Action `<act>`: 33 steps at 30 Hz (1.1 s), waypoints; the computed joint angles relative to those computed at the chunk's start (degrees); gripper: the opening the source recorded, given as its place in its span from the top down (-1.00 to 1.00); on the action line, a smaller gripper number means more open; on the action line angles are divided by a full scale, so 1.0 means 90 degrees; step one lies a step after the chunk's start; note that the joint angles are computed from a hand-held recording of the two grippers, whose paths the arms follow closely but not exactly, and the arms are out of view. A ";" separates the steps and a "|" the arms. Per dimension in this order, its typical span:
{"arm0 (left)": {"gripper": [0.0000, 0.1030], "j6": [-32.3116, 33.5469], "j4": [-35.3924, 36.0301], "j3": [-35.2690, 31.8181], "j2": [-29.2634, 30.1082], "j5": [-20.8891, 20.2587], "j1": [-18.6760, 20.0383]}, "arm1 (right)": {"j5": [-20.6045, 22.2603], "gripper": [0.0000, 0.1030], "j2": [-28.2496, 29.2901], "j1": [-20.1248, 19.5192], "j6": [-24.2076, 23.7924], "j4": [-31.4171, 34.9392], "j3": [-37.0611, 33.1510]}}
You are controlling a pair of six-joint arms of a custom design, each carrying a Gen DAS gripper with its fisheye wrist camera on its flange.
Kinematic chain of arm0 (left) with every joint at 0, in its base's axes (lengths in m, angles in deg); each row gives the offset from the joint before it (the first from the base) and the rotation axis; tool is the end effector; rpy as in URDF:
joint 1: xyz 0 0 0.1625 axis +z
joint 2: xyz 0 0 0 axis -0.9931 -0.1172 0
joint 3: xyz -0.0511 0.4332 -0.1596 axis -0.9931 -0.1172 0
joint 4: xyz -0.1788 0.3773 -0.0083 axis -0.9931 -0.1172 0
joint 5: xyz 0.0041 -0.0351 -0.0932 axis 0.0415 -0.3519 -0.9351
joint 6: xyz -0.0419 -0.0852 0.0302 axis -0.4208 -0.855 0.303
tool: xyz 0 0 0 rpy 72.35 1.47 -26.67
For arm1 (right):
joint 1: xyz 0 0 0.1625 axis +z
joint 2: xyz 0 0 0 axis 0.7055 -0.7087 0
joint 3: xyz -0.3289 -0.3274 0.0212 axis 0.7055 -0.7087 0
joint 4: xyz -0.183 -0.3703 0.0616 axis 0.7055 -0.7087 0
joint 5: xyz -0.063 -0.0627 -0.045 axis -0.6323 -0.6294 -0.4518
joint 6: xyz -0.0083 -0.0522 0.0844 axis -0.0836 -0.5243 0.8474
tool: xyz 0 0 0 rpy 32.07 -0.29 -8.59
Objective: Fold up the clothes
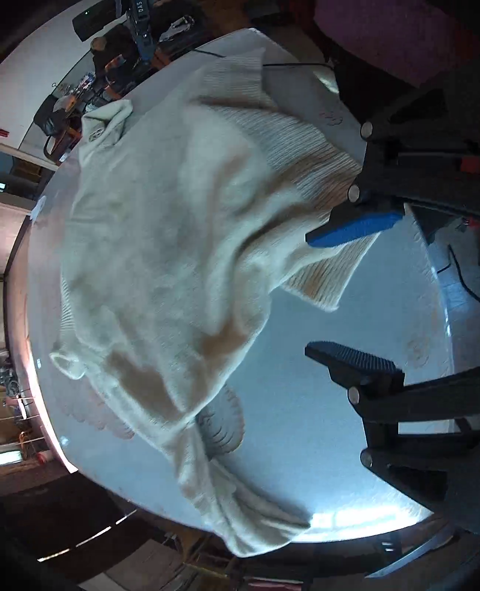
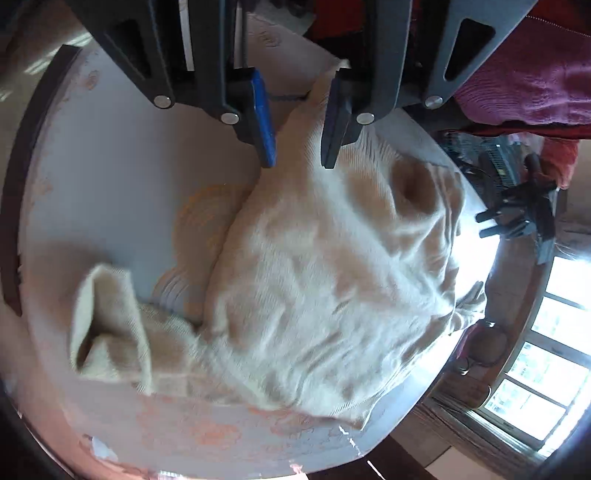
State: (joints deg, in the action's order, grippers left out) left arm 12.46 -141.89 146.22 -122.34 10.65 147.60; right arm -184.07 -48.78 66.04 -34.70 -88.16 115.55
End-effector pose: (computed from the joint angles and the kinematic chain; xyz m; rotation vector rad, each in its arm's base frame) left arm 0.0206 -0.4184 0.3876 0.4790 2.3862 -0.3585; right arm 0.3002 -0.5180 0.0894 0.5807 -2.6803 -0.0426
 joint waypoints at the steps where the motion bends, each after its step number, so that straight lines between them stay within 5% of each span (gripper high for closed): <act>1: -0.35 0.0171 -0.0388 -0.0181 0.0160 0.0133 0.0027 | -0.0046 0.45 0.0037 0.0000 -0.0215 -0.0275 -0.0153; 3: -0.57 0.0546 -0.1231 -0.0734 0.0755 0.0375 0.0209 | 0.0076 0.42 0.0276 -0.0019 -0.0573 -0.0629 -0.0667; 8: -0.58 0.1994 -0.2579 -0.2386 0.2620 0.0940 0.0749 | 0.0021 0.32 0.1698 0.0037 -0.1174 -0.0206 -0.2919; 16: -0.58 0.2324 -0.2003 -0.4074 0.4226 0.1044 0.1486 | -0.1435 0.32 0.3999 -0.0088 -0.1157 0.2060 -0.6162; 20: -0.58 0.2716 -0.1941 -0.4574 0.4727 0.1254 0.1756 | -0.2379 0.32 0.4702 -0.0174 -0.1439 0.2977 -0.7103; 24: -0.58 0.2572 -0.1638 -0.4856 0.4898 0.1222 0.1965 | -0.2616 0.32 0.4971 -0.0334 -0.1361 0.3975 -0.7606; 26: -0.58 0.2572 -0.1722 -0.4790 0.4837 0.0933 0.2026 | -0.2891 0.32 0.4876 -0.0367 -0.1642 0.3612 -0.7243; 29: -0.58 0.2764 -0.2190 -0.4562 0.4792 0.0816 0.2048 | -0.3613 0.10 0.4708 -0.0406 -0.2349 0.2058 -0.6459; 33: -0.59 0.2621 -0.2473 -0.4363 0.4708 0.0513 0.2116 | -0.3740 0.00 0.4330 -0.0759 -0.1893 0.0480 -0.5880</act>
